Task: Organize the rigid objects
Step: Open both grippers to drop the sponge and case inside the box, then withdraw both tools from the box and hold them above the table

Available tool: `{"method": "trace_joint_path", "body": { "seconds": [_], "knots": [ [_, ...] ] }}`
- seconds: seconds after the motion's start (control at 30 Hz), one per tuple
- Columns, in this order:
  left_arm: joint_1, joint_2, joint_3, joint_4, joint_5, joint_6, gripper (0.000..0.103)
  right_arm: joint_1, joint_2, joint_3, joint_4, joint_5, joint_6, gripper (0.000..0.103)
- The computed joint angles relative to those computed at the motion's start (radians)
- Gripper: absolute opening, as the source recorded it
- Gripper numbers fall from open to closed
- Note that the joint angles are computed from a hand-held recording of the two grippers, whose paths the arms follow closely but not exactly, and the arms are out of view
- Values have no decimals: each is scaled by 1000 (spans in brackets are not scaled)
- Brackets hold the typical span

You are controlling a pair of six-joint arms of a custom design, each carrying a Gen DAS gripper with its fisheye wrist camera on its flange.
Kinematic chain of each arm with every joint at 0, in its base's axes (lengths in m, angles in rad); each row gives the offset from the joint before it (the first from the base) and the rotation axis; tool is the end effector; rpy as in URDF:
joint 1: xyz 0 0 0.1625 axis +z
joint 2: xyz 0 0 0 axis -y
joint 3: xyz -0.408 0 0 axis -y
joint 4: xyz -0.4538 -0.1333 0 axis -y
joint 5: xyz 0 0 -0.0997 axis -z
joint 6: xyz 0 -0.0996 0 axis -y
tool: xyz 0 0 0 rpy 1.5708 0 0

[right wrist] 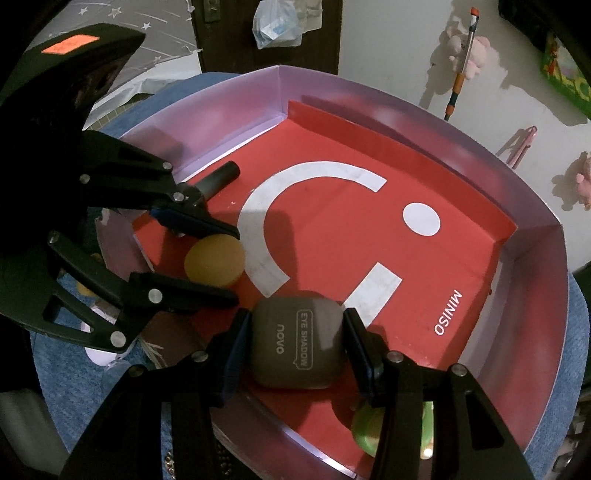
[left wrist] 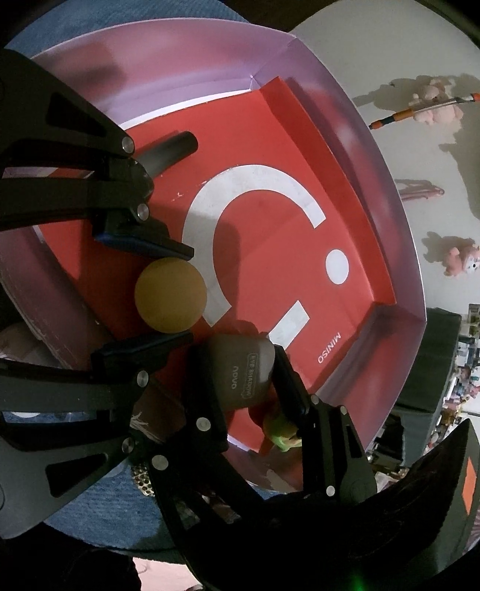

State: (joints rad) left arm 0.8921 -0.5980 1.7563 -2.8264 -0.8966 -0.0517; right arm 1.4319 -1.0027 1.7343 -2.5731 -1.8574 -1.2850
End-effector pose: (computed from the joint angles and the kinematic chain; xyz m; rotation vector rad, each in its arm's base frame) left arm -0.2408 -0.6099 -0.0913 0.7339 2.4027 -0.4287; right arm 0.0101 -0.6868 0.1379 1.4455 -2.3397 0.0243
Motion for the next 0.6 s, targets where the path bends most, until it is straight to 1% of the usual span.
{"method": "trace_joint_path", "body": {
  "seconds": [0.07,0.13,0.2,0.27,0.33,0.43,0.53,0.57,0.6],
  "knots": [
    [1,-1,1,0,-2,0,41,1,2,0,-3,-1,0,53],
    [2,-5,3,-1,-4,-10,50,2,2,2,-7,-2,0,53],
    [2,-7,4,-1,4,-26,54,3,5,0,-8,-3,-2,55],
    [2,-10,6,-5,-1,-27,55,3,6,0,-9,-3,0,57],
    [-3,-11,9,-5,12,-35,59,2,8,0,-19,-4,4,59],
    [-14,-20,23,-26,24,-37,60,0,1,2,-22,7,16,62],
    [-31,-36,49,-66,35,-38,60,-3,-18,13,-19,24,19,74],
    [-41,-42,62,-87,45,-39,61,-2,-28,22,-25,30,18,74],
    [-48,-47,67,-95,51,-40,65,-2,-37,29,-33,34,19,75]
  ]
}}
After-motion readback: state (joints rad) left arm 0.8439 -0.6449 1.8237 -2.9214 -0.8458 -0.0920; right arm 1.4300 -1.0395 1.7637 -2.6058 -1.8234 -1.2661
